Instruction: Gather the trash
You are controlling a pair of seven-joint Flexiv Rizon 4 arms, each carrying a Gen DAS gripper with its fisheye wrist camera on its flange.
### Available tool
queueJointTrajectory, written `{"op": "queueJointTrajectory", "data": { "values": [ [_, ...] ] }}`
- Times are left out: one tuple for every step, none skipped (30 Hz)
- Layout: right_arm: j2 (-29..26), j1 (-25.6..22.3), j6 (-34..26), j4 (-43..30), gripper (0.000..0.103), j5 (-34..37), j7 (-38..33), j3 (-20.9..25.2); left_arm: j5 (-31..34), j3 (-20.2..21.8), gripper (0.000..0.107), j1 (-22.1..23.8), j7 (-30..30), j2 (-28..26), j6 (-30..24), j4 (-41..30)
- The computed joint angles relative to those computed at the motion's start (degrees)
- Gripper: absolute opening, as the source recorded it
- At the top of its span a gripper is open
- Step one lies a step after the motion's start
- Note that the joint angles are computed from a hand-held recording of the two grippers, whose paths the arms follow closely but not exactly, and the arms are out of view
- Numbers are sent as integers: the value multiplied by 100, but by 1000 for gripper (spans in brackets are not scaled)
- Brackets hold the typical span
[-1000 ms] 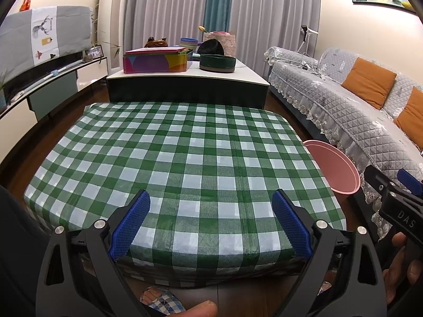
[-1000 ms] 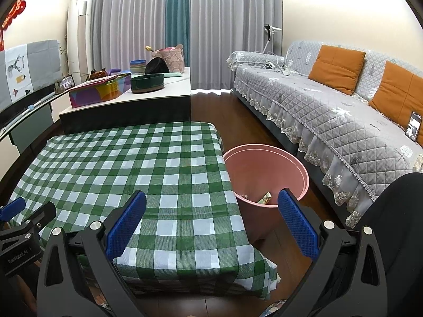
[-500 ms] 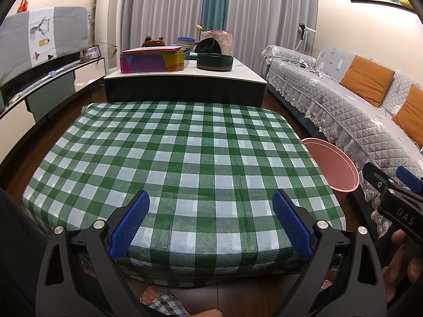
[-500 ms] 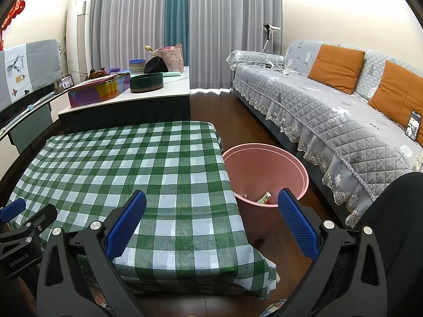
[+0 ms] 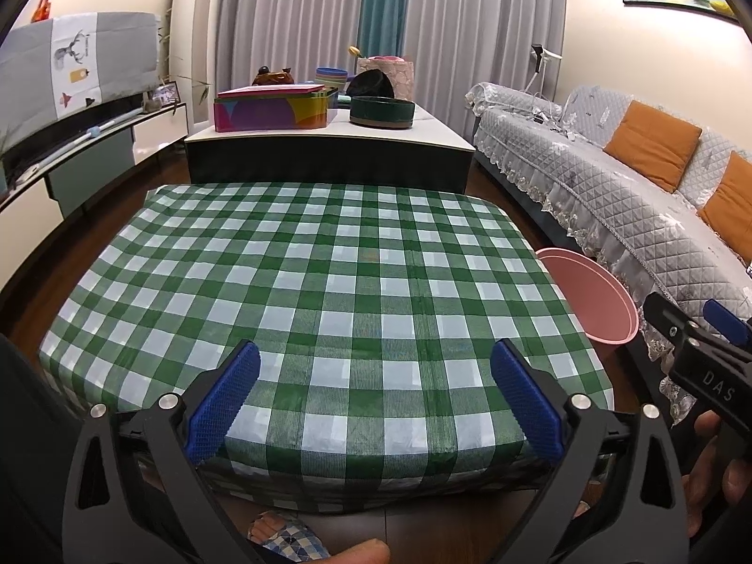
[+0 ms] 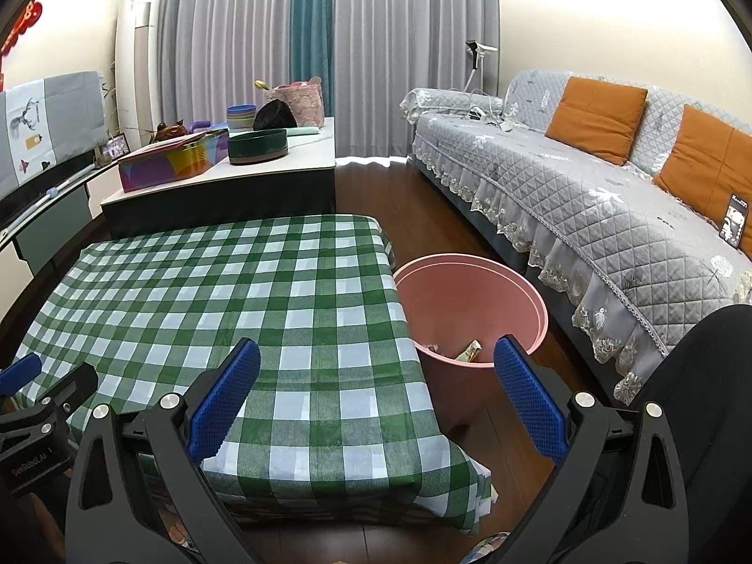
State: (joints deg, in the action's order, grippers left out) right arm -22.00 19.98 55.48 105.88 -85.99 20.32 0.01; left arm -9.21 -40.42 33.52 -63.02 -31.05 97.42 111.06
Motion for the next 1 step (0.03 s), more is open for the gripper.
{"op": "queueJointTrajectory", "data": {
  "values": [
    [2, -1, -2, 4, 98, 0, -3, 0, -5, 7, 95, -6, -6, -1, -7, -6]
  ]
}}
